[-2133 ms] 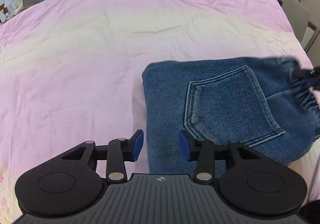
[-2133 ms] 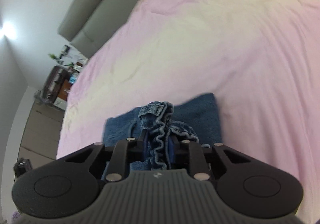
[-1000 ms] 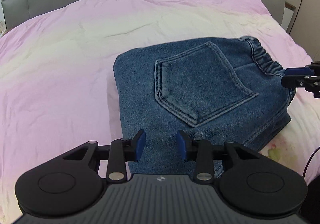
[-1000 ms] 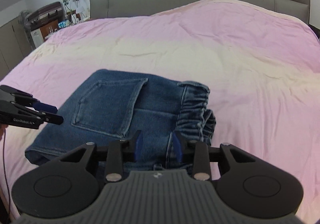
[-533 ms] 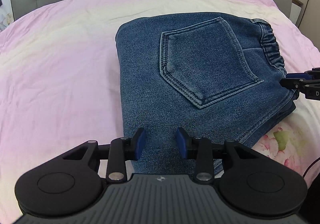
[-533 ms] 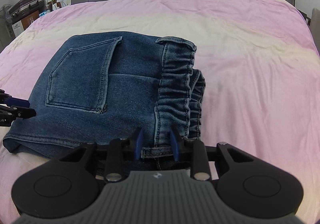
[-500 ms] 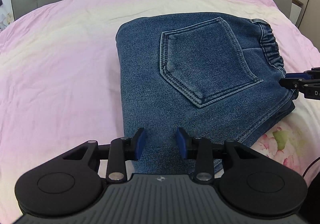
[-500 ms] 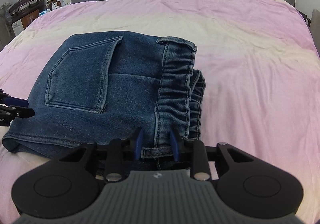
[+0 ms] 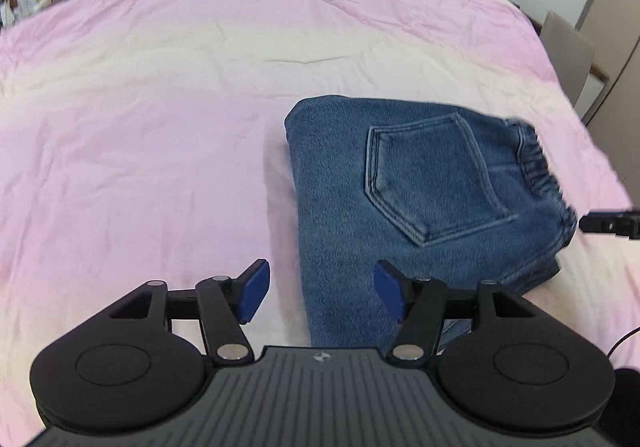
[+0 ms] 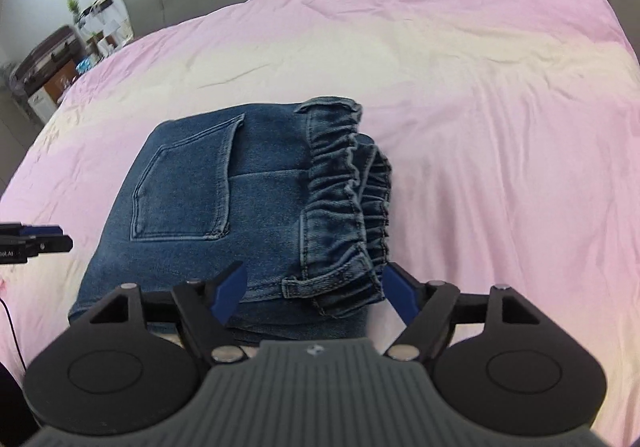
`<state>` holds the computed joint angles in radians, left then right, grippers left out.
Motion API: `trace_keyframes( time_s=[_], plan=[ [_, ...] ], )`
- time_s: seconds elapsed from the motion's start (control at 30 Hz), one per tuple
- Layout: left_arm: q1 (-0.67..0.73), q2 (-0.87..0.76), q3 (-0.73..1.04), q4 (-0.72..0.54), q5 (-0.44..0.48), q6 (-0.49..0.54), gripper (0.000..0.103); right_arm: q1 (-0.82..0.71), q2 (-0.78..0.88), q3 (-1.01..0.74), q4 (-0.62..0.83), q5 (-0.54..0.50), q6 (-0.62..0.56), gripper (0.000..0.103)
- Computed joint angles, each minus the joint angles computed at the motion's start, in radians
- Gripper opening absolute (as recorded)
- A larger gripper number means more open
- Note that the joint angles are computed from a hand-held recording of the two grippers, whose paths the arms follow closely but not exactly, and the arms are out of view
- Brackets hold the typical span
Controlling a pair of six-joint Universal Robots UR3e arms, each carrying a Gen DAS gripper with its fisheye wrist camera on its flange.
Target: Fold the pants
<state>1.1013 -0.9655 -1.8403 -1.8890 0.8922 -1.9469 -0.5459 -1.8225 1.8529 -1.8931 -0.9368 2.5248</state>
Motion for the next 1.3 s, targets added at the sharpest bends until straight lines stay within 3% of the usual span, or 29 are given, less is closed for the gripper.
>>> trace_keyframes(
  time_s=[0.13, 0.37, 0.67, 0.9, 1.0, 1.1, 1.3],
  plan=[
    [-0.102, -0.099, -0.004, 0.144, 0.012, -0.141, 0.077, -0.052, 0.089, -0.081, 0.108, 0.021, 0.029, 0.075],
    [-0.279, -0.303, 0.037, 0.349, 0.076, -0.335, 0.083, -0.004, 0.323, -0.280, 0.224, 0.016, 0.062, 0.076],
    [-0.342, -0.496, 0.104, 0.340, 0.034, -0.436, 0.086, 0.032, 0.538, -0.459, 0.332, 0.044, 0.060, 0.081],
    [-0.381, -0.588, 0.117, 0.367, 0.002, -0.496, 0.090, 0.016, 0.688, -0.560, 0.463, 0.107, -0.005, 0.080],
    [-0.396, -0.611, 0.139, 0.354, 0.007, -0.507, 0.083, 0.006, 0.736, -0.597, 0.527, 0.135, -0.048, 0.069],
    [-0.402, -0.638, 0.170, 0.305, -0.004, -0.505, 0.059, 0.005, 0.751, -0.605, 0.544, 0.143, -0.077, 0.065],
    [-0.467, -0.560, 0.119, 0.407, 0.036, -0.594, 0.045, -0.008, 0.631, -0.434, 0.416, 0.163, -0.026, 0.048]
  ],
)
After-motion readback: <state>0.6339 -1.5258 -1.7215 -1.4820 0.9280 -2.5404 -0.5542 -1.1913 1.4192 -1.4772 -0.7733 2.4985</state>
